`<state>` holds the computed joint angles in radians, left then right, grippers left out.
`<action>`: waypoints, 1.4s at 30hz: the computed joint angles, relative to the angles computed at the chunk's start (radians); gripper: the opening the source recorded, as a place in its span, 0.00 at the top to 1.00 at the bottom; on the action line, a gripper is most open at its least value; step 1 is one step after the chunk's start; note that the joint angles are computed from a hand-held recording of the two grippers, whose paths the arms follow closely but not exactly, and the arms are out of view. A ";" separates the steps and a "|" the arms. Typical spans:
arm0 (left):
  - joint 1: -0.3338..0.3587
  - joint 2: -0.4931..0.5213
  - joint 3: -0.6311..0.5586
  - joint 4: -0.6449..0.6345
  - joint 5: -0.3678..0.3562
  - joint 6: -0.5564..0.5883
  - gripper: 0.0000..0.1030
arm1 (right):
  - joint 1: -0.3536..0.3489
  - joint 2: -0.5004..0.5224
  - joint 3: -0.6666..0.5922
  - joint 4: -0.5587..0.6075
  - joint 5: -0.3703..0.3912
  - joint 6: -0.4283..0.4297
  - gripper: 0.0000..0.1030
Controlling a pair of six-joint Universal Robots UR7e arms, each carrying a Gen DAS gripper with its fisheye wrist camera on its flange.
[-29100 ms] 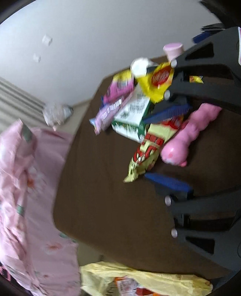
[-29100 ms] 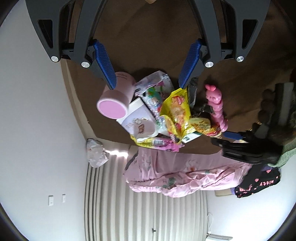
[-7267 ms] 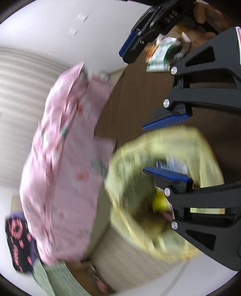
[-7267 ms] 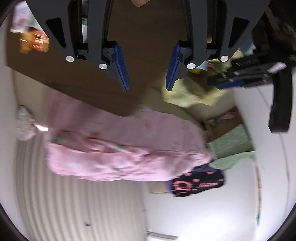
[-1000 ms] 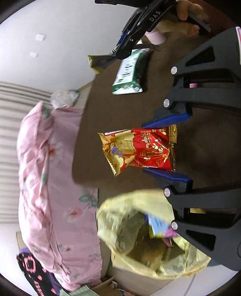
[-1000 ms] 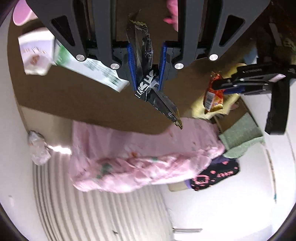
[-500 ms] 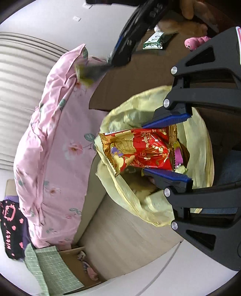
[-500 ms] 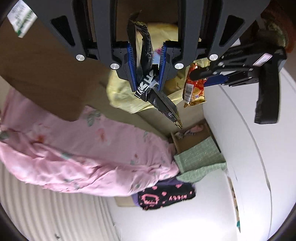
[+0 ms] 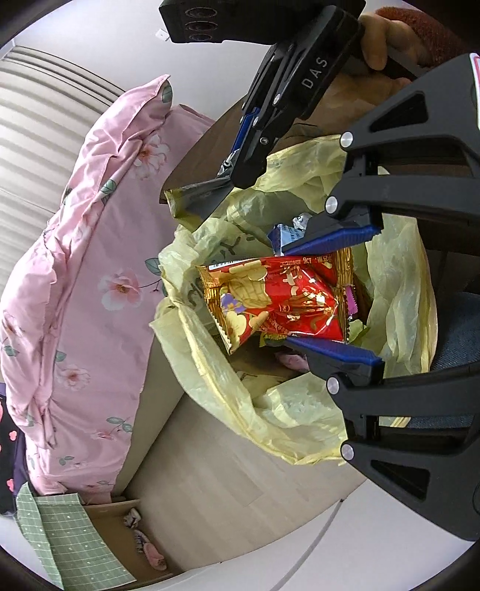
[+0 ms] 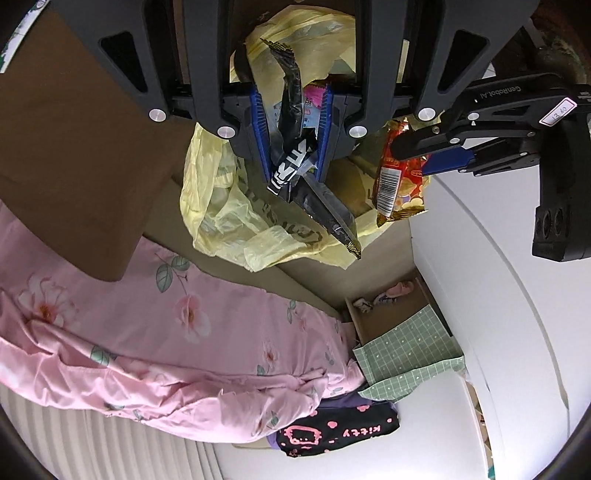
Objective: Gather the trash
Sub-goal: 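Carry both wrappers over the yellow bag and open both tools inside, then move both open tools back to the milk carton and paper cup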
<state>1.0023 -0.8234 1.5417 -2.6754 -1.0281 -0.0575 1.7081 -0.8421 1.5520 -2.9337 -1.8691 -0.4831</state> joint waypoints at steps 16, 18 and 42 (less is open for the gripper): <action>-0.019 -0.005 0.025 -0.143 0.004 -0.032 0.44 | 0.004 -0.071 0.087 -0.099 -0.009 -0.008 0.51; -0.037 0.002 0.027 -0.170 0.008 -0.002 0.44 | 0.006 -0.109 0.129 -0.141 -0.022 -0.020 0.51; -0.262 0.394 -0.314 0.162 -0.421 0.536 0.44 | -0.308 -0.705 0.573 -0.548 -0.344 -0.133 0.46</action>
<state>0.7407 -0.4293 1.2274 -2.5135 -1.4495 0.4785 1.4006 -1.5468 2.1246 -3.4818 -2.2135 -0.6161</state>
